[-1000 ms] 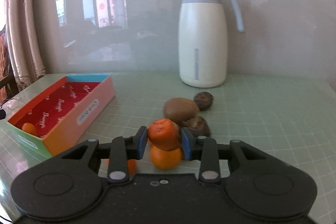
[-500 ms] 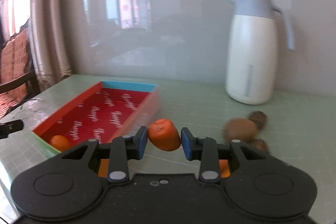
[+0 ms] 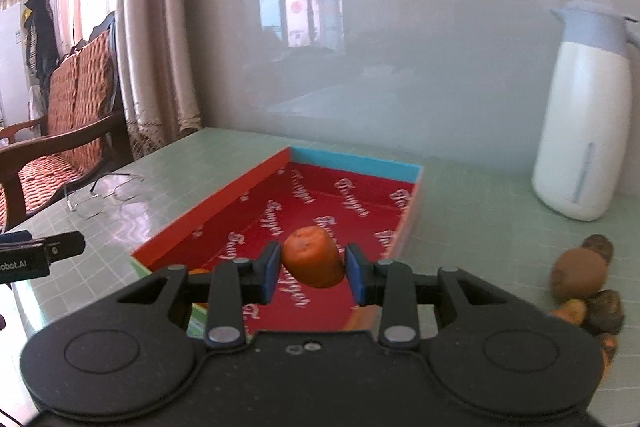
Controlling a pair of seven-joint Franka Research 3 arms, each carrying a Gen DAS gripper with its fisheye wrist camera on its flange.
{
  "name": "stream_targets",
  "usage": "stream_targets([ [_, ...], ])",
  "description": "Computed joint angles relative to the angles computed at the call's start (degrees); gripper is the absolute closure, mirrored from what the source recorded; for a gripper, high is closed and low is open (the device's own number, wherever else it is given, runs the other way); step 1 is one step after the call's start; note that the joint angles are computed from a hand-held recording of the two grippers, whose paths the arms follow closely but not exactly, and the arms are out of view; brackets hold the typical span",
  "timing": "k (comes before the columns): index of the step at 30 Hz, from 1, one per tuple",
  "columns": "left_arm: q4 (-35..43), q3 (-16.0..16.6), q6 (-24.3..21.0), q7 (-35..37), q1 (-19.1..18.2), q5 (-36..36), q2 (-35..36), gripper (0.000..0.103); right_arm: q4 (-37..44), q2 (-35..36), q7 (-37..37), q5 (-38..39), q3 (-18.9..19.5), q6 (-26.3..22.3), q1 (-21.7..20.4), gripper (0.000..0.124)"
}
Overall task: Organize fruits
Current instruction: 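Carry the kumquat with the right tool into the red box and release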
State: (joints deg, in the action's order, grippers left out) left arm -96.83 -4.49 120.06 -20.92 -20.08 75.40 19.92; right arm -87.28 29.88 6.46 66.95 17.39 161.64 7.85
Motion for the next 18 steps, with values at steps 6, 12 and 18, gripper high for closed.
stream_targets([
  [6, 1.4, 0.0, 0.5, 1.4, -0.2, -0.2, 0.9, 0.003, -0.7, 0.2, 2.0, -2.7, 0.0, 0.0, 0.7, 0.086],
  [12, 3.3, 0.4, 1.0, 2.2, -1.0, 0.0, 2.1, 0.003, -1.5, -1.3, -0.7, 0.8, 0.5, 0.1, -1.4, 0.082],
  [18, 6.6, 1.0, 3.2, 3.0, -2.2, 1.4, 4.4, 0.003, 0.2, -2.7, -0.9, 6.9, -1.6, -1.8, -4.7, 0.051],
])
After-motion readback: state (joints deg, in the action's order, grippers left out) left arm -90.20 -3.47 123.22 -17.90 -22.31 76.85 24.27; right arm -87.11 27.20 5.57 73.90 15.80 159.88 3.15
